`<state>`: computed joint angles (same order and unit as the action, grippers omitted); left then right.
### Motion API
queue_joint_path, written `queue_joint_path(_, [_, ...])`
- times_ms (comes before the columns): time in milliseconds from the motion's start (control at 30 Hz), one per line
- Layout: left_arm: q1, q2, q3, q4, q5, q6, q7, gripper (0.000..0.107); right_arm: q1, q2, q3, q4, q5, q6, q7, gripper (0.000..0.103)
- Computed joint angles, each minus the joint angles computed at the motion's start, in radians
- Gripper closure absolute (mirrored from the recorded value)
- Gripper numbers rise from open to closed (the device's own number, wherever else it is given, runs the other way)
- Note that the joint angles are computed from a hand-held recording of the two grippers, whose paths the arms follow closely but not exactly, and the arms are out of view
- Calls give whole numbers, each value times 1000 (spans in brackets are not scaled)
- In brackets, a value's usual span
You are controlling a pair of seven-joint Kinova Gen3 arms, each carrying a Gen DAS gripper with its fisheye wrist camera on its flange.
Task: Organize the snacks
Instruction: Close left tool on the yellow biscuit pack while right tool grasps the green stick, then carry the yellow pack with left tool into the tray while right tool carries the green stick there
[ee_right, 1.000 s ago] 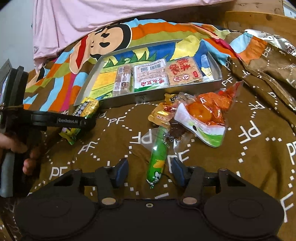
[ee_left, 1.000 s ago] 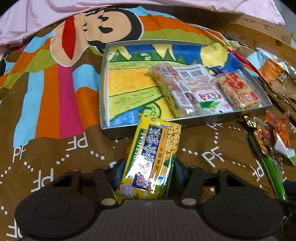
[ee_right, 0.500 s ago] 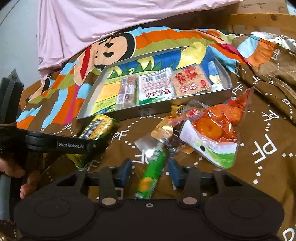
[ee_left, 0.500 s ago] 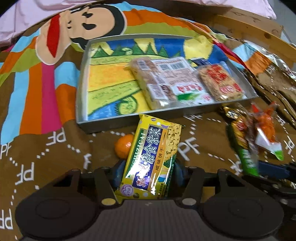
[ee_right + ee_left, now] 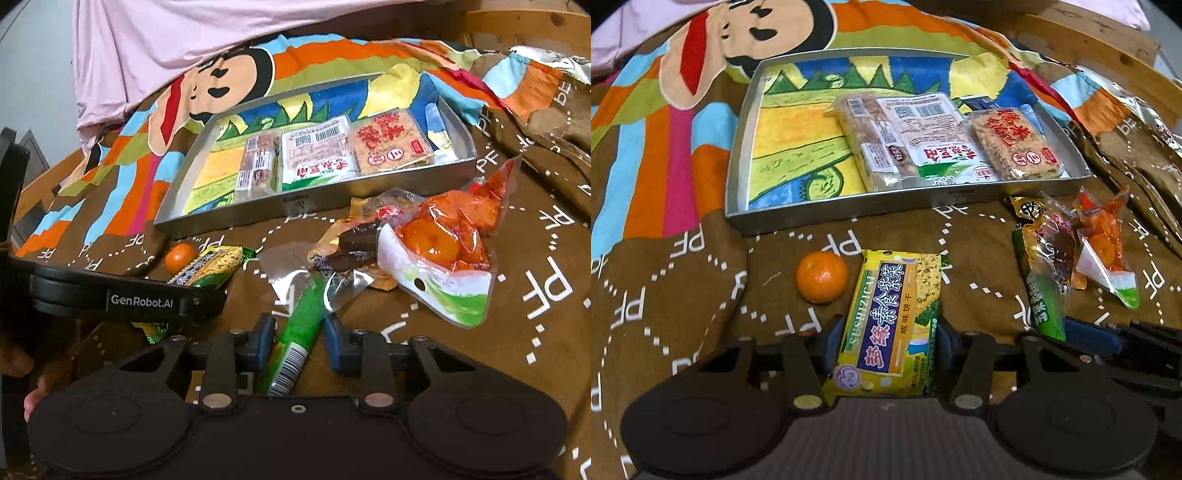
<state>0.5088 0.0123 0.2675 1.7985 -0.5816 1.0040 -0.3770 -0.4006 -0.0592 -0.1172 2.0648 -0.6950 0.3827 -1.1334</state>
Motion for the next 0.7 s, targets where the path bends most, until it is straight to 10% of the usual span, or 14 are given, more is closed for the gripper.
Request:
queue_joint_path(200, [19, -20, 21, -28, 50, 71, 32, 54, -2, -38, 23, -37, 51, 162, -46, 74])
queue_joint_path(700, [63, -26, 66, -80, 74, 195, 219, 54, 16, -20, 21, -39, -18, 183, 37, 77])
